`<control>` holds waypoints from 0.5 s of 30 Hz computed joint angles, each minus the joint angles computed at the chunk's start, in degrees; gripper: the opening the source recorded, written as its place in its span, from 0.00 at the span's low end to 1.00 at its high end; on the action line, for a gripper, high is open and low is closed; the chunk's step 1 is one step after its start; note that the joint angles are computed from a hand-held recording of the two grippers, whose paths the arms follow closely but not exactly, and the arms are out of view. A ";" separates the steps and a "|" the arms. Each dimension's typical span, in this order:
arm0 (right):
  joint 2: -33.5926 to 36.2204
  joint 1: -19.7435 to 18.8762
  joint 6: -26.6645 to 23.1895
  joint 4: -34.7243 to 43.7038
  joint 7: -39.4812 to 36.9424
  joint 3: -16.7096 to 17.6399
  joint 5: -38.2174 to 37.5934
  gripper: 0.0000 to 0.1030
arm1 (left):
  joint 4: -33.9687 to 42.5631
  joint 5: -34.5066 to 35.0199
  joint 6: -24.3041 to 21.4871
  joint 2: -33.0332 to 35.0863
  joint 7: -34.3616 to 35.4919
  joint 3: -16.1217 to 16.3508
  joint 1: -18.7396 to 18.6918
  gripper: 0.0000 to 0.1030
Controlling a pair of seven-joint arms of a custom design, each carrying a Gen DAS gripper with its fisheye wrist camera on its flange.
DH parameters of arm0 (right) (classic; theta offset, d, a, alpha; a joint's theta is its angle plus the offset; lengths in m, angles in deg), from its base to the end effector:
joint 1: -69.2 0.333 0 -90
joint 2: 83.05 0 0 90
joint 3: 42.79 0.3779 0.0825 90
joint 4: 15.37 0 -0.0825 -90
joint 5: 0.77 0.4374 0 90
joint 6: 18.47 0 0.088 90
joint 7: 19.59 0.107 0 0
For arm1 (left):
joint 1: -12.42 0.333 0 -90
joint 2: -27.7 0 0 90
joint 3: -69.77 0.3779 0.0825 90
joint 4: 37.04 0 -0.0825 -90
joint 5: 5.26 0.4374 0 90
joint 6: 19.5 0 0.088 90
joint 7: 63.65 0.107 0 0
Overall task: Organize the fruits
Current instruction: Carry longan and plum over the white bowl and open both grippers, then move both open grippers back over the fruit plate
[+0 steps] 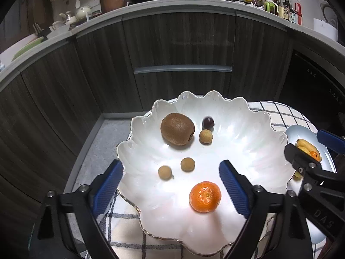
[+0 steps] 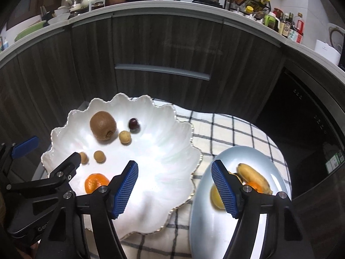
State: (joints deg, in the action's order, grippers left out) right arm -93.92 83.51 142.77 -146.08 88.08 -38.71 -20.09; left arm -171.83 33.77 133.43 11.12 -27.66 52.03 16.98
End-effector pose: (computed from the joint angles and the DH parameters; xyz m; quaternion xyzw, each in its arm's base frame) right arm 0.5311 0.1959 0.5486 -0.7480 0.5541 -0.2582 0.2583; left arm 0.5082 -0.1495 0.5317 -0.7086 0.5952 -0.2038 0.3195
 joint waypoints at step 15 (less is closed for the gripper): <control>-6.96 -7.01 -1.89 -3.84 8.53 0.37 -7.61 0.81 | 1.96 -1.26 0.96 -0.09 -0.96 -2.39 -2.76 0.96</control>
State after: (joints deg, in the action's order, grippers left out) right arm -100.87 76.50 140.88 -149.92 96.61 -38.34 -27.70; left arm -169.87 32.52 134.39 11.03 -28.62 49.64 14.21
